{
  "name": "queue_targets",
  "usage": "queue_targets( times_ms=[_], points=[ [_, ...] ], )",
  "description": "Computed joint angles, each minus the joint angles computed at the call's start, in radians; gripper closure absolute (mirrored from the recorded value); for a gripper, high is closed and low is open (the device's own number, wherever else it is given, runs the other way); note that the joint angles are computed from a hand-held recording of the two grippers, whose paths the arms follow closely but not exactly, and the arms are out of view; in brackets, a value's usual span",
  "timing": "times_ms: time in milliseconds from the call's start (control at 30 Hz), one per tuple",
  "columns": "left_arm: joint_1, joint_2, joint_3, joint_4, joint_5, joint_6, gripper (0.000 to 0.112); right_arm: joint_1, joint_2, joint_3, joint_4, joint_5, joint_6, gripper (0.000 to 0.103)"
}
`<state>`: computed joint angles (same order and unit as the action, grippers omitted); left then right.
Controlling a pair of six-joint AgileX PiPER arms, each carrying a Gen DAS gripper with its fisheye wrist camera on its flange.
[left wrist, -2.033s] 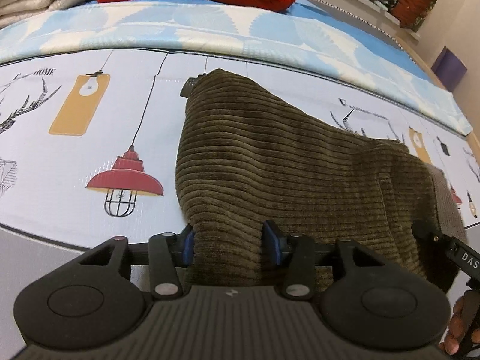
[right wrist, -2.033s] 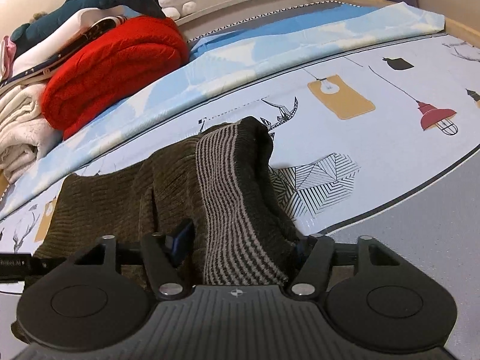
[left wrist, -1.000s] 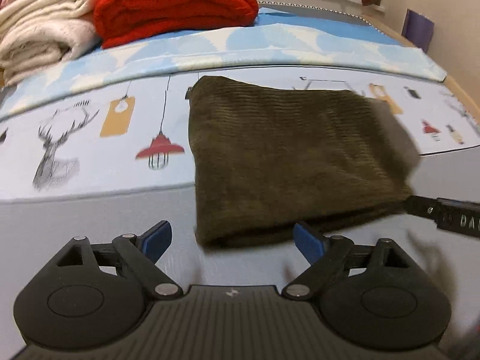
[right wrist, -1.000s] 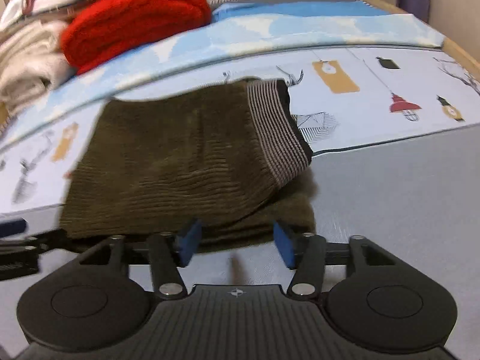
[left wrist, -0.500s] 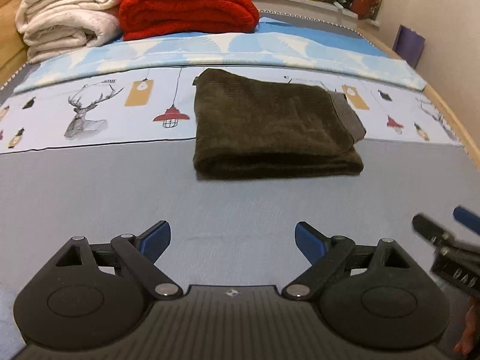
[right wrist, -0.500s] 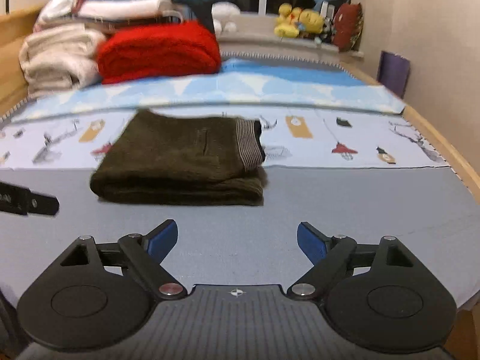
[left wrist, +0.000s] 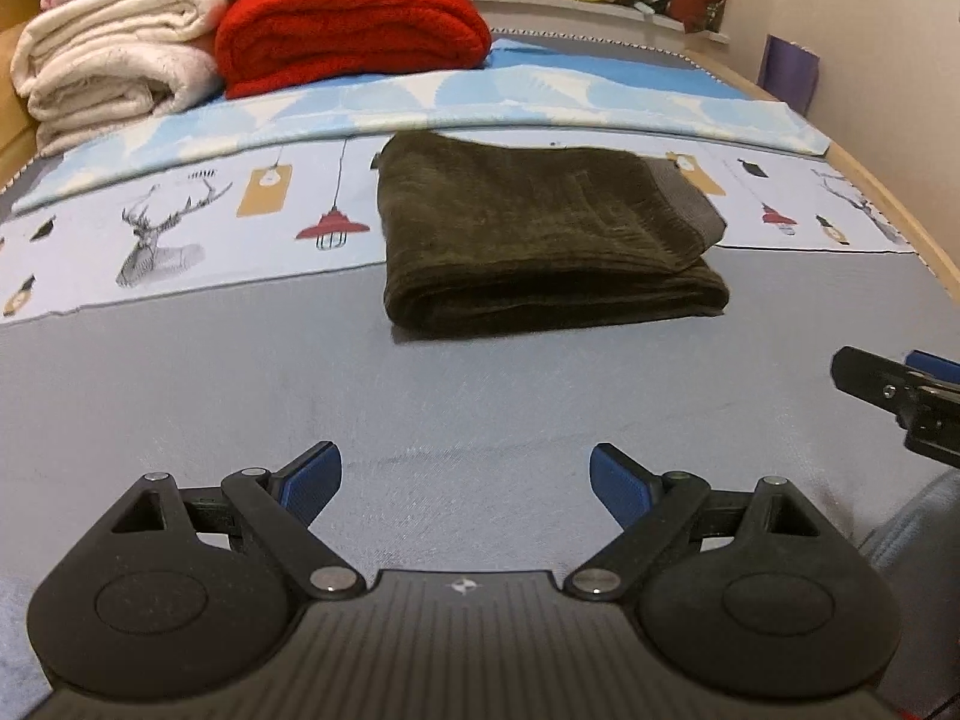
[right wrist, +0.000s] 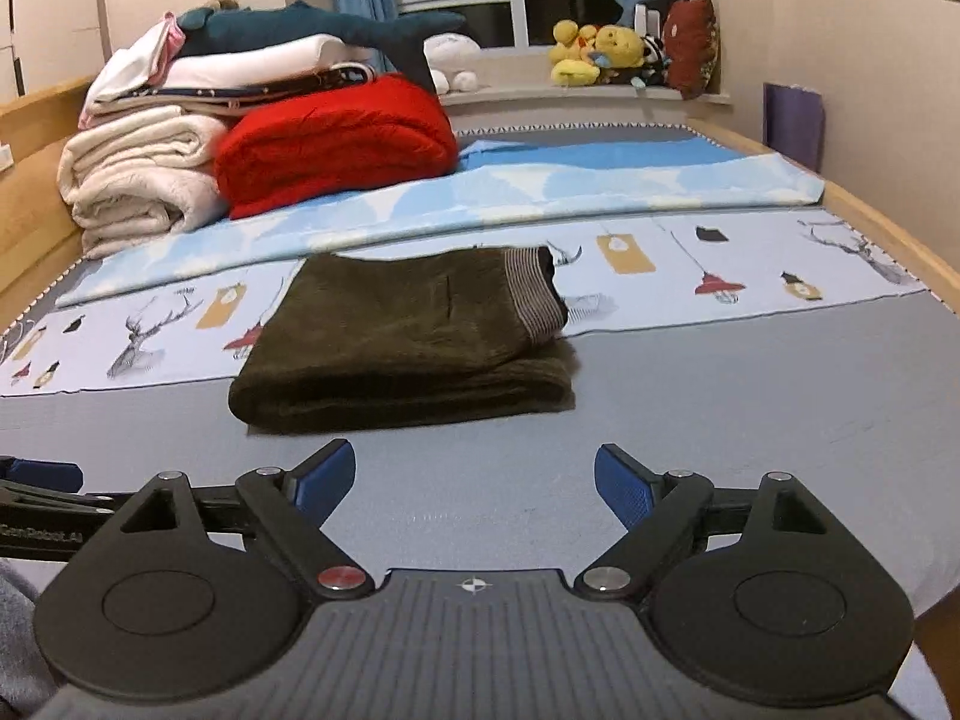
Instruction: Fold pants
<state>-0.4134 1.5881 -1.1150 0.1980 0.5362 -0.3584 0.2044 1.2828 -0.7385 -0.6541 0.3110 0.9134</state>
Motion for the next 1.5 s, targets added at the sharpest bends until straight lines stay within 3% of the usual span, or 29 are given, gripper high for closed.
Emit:
queue_targets(
  times_ms=[167, 333, 1500],
  points=[
    [0.035, 0.037, -0.011, -0.044, -0.019, 0.045, 0.019, 0.064, 0.025, -0.005, -0.169, 0.027, 0.156, 0.015],
    [0.039, 0.035, -0.004, -0.021, -0.041, 0.020, 0.019, 0.100, 0.041, -0.011, -0.234, 0.050, 0.201, 0.015],
    [0.018, 0.046, -0.006, 0.024, -0.033, -0.018, 0.019, 0.105, 0.040, -0.012, -0.220, 0.068, 0.197, 0.015]
  ],
)
